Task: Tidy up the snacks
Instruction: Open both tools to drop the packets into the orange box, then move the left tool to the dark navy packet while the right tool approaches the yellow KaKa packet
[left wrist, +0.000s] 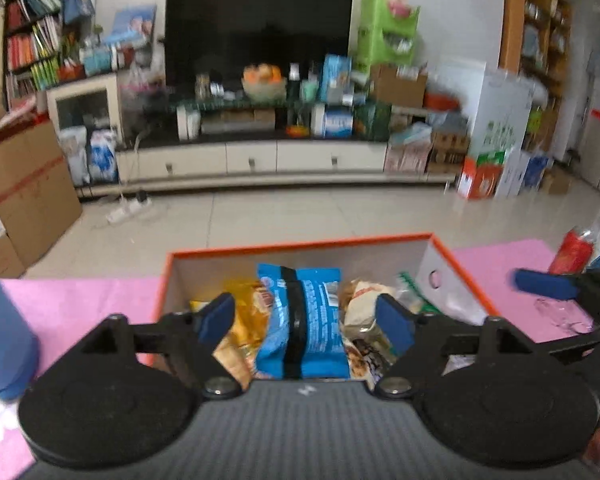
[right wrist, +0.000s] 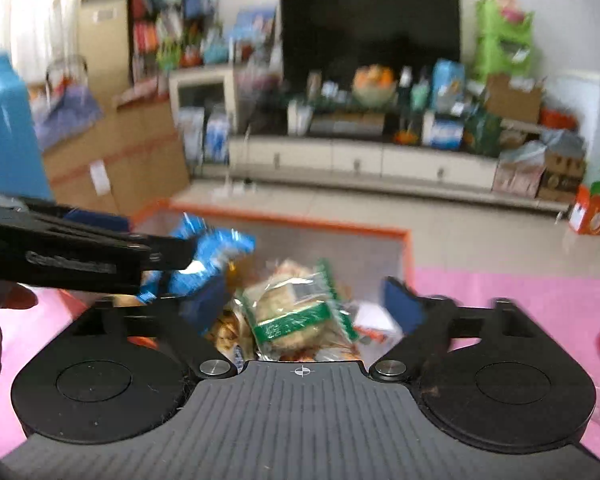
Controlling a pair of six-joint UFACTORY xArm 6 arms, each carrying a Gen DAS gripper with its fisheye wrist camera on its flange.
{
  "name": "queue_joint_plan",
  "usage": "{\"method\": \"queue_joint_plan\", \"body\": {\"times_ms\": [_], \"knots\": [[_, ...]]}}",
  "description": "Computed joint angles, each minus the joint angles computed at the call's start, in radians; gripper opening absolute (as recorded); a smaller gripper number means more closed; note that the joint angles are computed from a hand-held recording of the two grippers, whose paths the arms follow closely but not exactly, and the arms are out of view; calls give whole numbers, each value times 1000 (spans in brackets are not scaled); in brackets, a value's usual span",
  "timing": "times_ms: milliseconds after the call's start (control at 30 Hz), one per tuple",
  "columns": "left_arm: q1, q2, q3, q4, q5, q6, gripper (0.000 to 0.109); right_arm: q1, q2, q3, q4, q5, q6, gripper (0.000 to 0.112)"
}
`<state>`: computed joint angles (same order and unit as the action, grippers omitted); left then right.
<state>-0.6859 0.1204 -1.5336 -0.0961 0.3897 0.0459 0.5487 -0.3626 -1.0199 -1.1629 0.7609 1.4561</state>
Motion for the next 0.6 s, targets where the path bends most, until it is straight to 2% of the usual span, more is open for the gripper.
{"method": "queue_joint_plan", "body": {"times_ms": [67, 167, 267, 333, 467, 600], "knots": [[3, -111, 121, -33, -7, 19, 79, 100, -98, 64, -38, 114, 75, 97], [4, -277, 316, -31, 19, -4, 80, 251, -215, 157, -3, 271, 148, 97], [9, -431, 509, 30, 72, -77, 80, 415, -288, 238, 71, 426, 248, 97], [6, -515, 613, 14, 127, -87, 79, 509, -319, 288, 121, 502, 332, 97], [-18, -603, 729, 41, 213, -134, 79, 622, -387, 393, 194, 560, 489, 97], [-60, -524, 663, 33, 206, -162, 79, 610, -448, 462, 205, 543, 541, 97]]}}
